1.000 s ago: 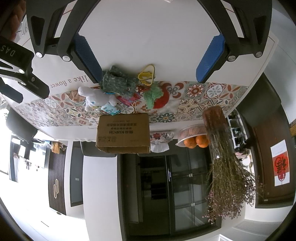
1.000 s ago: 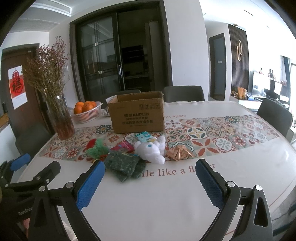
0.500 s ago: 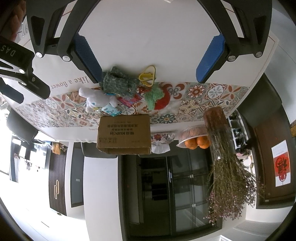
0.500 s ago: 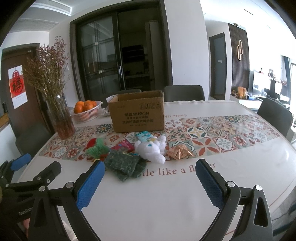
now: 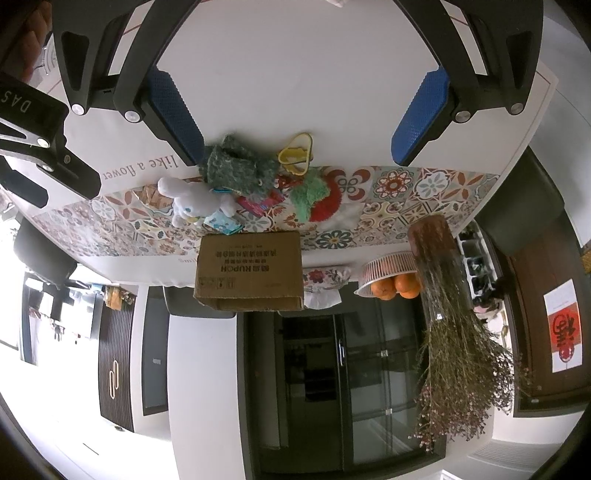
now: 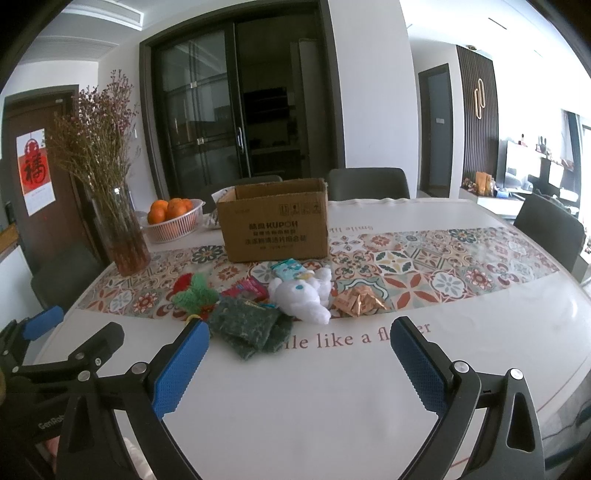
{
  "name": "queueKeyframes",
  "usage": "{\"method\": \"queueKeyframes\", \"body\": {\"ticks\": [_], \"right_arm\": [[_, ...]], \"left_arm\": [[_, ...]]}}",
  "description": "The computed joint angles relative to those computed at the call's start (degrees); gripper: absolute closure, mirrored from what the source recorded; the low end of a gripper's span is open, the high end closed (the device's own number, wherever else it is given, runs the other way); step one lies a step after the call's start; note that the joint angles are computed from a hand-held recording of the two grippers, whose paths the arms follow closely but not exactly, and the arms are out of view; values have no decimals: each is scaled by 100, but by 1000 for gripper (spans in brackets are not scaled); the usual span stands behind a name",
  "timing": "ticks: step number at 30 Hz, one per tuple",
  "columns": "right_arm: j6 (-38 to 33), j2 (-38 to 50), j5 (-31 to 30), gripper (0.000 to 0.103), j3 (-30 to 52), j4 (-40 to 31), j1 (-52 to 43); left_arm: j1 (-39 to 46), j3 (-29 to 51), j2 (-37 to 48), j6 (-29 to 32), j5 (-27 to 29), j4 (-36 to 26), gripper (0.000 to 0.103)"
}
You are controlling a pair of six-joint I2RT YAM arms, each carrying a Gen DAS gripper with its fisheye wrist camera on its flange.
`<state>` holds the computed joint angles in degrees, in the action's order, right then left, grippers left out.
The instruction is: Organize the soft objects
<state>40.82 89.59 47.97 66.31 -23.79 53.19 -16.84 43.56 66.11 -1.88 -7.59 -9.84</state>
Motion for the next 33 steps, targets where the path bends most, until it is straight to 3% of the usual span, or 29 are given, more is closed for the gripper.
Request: {"method": "queueKeyframes", "body": {"ticks": [21, 33], "right_arm": [[-3, 53, -79, 3, 45, -37, -35], [-55, 429, -380, 3, 405, -199, -288]], "left_arm": [[-5, 53, 106, -21, 61, -30, 0], [267, 292, 693, 30, 419, -17, 0]]}}
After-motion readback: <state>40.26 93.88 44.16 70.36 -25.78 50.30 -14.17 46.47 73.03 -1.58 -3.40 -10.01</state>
